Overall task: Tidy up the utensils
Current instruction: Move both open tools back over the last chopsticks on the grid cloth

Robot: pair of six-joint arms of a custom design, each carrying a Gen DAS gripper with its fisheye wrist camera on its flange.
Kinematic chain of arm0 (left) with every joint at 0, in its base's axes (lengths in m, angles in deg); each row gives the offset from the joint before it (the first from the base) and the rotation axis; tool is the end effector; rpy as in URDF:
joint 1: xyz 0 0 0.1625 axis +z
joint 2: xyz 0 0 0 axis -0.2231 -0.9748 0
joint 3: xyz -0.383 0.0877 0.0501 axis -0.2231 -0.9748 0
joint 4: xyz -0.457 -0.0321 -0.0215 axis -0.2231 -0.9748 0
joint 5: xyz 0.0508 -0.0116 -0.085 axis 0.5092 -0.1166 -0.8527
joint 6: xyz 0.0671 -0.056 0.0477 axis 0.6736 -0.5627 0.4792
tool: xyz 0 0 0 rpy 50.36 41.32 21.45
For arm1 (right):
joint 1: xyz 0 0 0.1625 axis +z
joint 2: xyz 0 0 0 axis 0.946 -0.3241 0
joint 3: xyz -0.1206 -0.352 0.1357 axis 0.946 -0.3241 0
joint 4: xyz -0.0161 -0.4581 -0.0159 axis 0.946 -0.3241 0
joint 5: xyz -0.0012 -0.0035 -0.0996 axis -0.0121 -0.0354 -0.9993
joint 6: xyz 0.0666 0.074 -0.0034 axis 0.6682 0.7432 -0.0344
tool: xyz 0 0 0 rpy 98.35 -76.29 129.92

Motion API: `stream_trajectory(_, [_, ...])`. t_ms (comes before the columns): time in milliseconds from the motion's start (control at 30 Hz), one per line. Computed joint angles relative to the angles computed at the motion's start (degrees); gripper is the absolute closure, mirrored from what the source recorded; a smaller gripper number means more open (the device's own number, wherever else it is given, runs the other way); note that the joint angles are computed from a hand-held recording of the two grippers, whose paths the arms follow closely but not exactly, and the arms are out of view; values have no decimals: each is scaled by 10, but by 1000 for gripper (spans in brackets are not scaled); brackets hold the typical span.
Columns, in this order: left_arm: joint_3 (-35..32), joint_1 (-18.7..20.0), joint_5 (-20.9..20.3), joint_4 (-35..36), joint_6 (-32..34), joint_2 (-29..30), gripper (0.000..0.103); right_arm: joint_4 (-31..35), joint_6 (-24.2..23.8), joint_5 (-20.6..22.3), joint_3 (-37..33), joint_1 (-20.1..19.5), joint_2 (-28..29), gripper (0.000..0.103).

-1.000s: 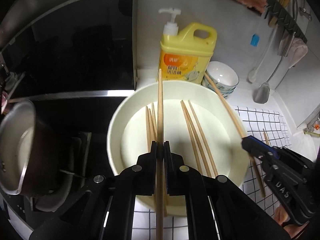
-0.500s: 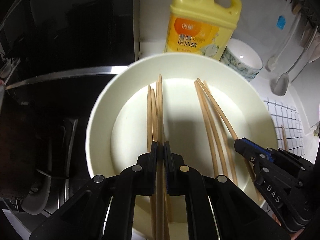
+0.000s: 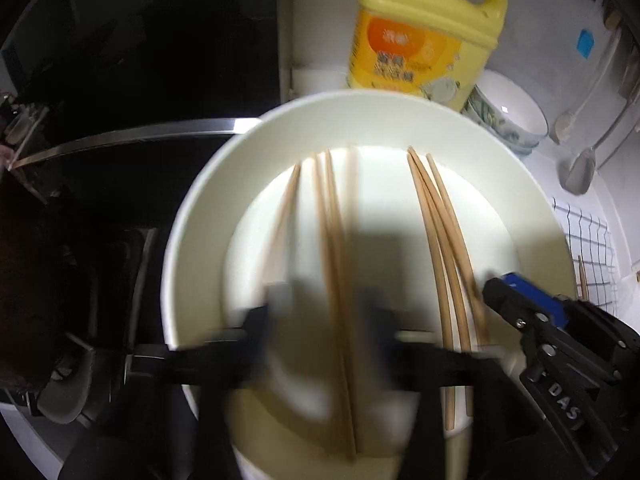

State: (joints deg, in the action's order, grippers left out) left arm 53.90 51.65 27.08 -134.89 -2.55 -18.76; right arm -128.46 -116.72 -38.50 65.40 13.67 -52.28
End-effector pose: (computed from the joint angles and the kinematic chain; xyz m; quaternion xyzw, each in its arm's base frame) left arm -0.4698 -0.6466 -0.0293 -0.0268 0.8913 -0.2661 0.3661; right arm 0.0445 -0.6835 0.3856 0.2525 -0.9294 0.1680 0.2104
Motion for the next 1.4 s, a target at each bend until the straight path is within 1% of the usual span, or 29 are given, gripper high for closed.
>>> stream_trajectory(33, [10,-9,27,8,-17,-7,24,-7,-5,1,2,0,-4,74])
stream_trajectory(100, [15,-16,39,21,-29,-15,24,-18,-12,2,8,0,-16,74])
stream_trajectory(233, [20,-26,39,47,-54,-25,22,-23,-6,7,16,-3,-35,72])
stream_trajectory(300, [25,-32,40,58,-64,-31,21,-23,2,15,25,-7,-49,67])
stream_trajectory(500, [31,-46,35,51,-55,-36,20,-18,7,21,46,-12,-81,64])
stream_trajectory(800, [42,-64,29,6,-15,-40,19,-22,15,23,79,-22,-124,61])
stream_trajectory(967, [42,-72,24,-5,1,-37,19,-29,27,22,91,-27,-144,59])
stream_trajectory(1200, [41,-90,5,-65,71,-19,19,-52,35,18,117,-38,-175,57])
stream_trajectory(1400, [33,-101,-24,-104,129,2,18,-70,46,9,136,-55,-202,56])
